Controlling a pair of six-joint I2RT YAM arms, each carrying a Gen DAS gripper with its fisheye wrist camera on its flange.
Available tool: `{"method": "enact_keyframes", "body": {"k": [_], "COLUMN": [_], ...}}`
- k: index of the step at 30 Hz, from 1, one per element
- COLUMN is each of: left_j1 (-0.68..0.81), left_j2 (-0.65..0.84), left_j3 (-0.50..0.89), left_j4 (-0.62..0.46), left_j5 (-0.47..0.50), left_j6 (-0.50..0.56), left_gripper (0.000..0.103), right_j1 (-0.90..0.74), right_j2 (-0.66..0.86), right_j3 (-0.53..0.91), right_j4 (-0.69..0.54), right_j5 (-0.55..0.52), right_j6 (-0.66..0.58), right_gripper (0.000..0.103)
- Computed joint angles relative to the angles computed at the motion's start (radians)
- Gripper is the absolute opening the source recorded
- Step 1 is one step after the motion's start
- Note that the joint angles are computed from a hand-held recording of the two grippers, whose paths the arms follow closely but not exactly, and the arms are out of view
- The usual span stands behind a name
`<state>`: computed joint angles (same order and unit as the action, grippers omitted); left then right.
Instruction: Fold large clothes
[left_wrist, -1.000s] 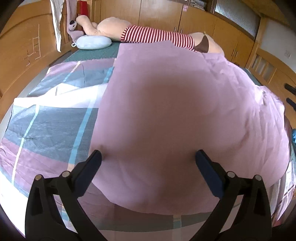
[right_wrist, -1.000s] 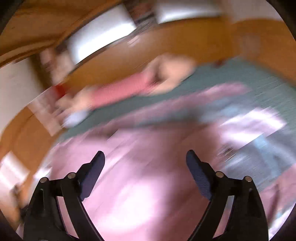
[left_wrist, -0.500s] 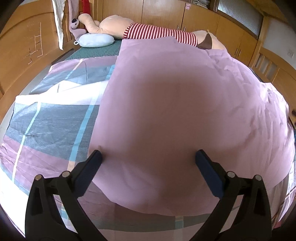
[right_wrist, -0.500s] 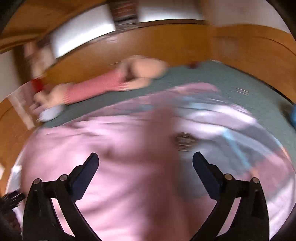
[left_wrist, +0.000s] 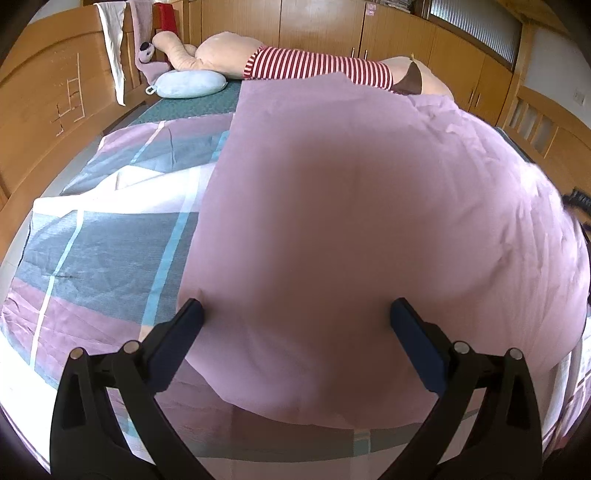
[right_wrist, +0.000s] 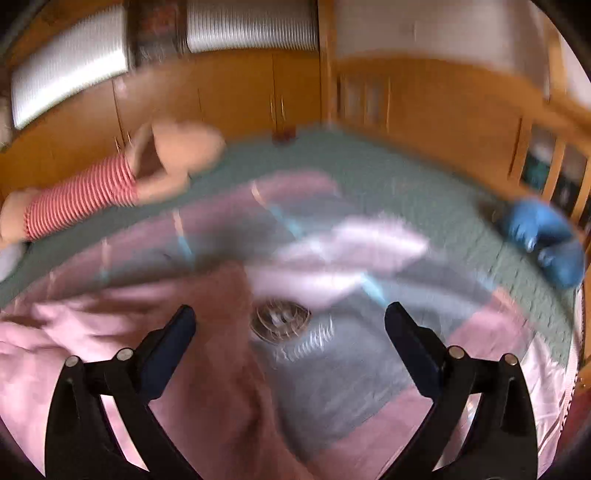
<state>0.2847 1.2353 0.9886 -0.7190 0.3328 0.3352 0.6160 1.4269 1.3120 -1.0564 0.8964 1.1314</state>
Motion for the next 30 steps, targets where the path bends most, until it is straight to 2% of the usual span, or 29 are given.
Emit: {"method": "enact_keyframes", "body": {"k": [1,2,6,9,11,12,13,15,17,18,19,22,24,26,28,30], "left_j1": [0.001,0.000,-0.010,-0.026,-0.030,-0.025,-0.018,-0.009,-0.006,-0.004,-0.004,0.009,-0.008,-0.041,-0.078,-0.120], "left_j2": [0.004,0.007,0.001,-0.002,0.005,0.010,0.017,0.021,0.018,0.012,0.005,-0.054,-0.110,-0.151,-0.177,-0.195], "left_j3": [0.000,-0.001,-0.013,-0.017,-0.009,-0.002,0.008,0.020,0.029,0.034,0.040,0.053,0.047,0.036,0.018,-0.006], "left_j4": [-0.001,0.000,0.016,0.017,0.003,-0.008,-0.021,-0.038,-0.048,-0.057,-0.070,-0.112,-0.116,-0.111,-0.107,-0.103], "left_j5": [0.000,0.000,-0.017,-0.043,-0.052,-0.048,-0.040,-0.032,-0.040,-0.048,-0.053,0.001,0.009,-0.007,-0.031,-0.083], "left_j6": [-0.003,-0.008,-0.017,-0.029,-0.030,-0.026,-0.021,-0.016,-0.017,-0.017,-0.017,0.007,0.020,0.021,0.026,0.037], "left_gripper": [0.101,0.101,0.101,0.101,0.101,0.101,0.101,0.101,0.101,0.101,0.101,0.101,0.101,0.101,0.101,0.101], "right_j1": [0.061,0.109,0.325,0.368,0.341,0.330,0.322,0.308,0.291,0.302,0.340,0.468,0.495,0.478,0.430,0.422], "right_j2": [-0.019,-0.017,0.098,0.205,0.187,0.132,0.077,0.020,0.022,0.028,0.029,0.108,0.153,0.158,0.107,0.034], "right_j3": [0.009,0.042,0.163,0.204,0.125,0.038,-0.033,-0.077,-0.055,-0.042,-0.018,0.103,0.130,0.105,0.003,-0.095], "right_j4": [0.051,0.051,0.084,0.059,0.059,0.092,0.076,-0.040,-0.246,-0.297,-0.330,-0.377,-0.266,-0.173,-0.075,-0.015], "right_j5": [-0.008,-0.019,-0.101,-0.207,-0.261,-0.256,-0.231,-0.197,-0.182,-0.176,-0.150,-0.056,-0.080,-0.171,-0.238,-0.248], "right_j6": [-0.062,-0.088,-0.195,-0.223,-0.151,-0.117,-0.046,0.122,0.341,0.405,0.432,0.397,0.262,0.206,0.208,0.246], "right_gripper": [0.102,0.102,0.102,0.102,0.102,0.102,0.102,0.102,0.102,0.102,0.102,0.102,0.102,0.102,0.102,0.102]}}
